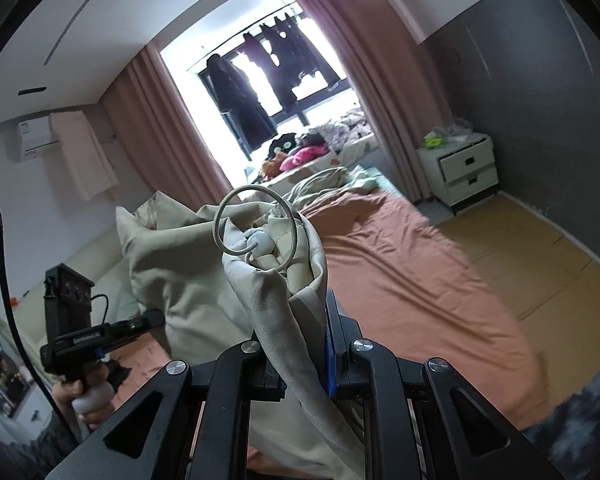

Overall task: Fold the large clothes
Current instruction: 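Lift the held shirt bundle with both grippers and carry it toward the bed edge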

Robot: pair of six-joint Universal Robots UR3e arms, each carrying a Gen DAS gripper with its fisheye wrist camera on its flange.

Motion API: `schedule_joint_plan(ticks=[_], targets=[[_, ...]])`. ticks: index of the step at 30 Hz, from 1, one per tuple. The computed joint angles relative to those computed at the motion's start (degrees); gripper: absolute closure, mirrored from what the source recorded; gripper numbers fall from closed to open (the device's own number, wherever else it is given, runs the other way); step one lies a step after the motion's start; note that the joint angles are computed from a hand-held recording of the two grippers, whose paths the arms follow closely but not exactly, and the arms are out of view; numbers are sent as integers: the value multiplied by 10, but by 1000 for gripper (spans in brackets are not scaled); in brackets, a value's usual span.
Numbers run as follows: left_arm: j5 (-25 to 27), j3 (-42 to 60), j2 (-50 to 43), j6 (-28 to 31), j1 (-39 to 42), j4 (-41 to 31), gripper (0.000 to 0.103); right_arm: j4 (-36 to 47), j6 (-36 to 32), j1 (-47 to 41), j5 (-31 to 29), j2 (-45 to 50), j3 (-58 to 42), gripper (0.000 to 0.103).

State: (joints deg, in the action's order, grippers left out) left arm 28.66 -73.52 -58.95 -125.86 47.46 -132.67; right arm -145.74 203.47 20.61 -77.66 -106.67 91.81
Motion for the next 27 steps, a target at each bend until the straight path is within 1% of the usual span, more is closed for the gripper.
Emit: schedule_joint_plan(ticks=[1,3,5,9,11,14,19,22,27], targets=[[1,-19,6,-34,-21,39,94,9,-4,-11,7,-17,8,88],[14,-74,15,-142,-89,177,94,37,-20,-44,28,-54,20,88],[33,-117,11,-234,-150,297,94,65,-34,-84,54,-88,33,88],[75,-160,-45,-357,-246,469,95,125,-69,-183,125,-140,51,88],[100,-176,-71,-395,-284,532,95,141,-84,-214,146,-147,57,88],[132,-187,-136,-437,-327,618,95,138,-99,-244,160,-120,65,88],[167,-145,-269,-477,-354,703,96,57,-89,-226,132,6,52,89],[190,-90,-342,-484,-368,719,96,34,-89,-200,108,112,-10,89],[212,5,-480,-487,-381,745,97,55,-99,-190,78,244,-120,89]])
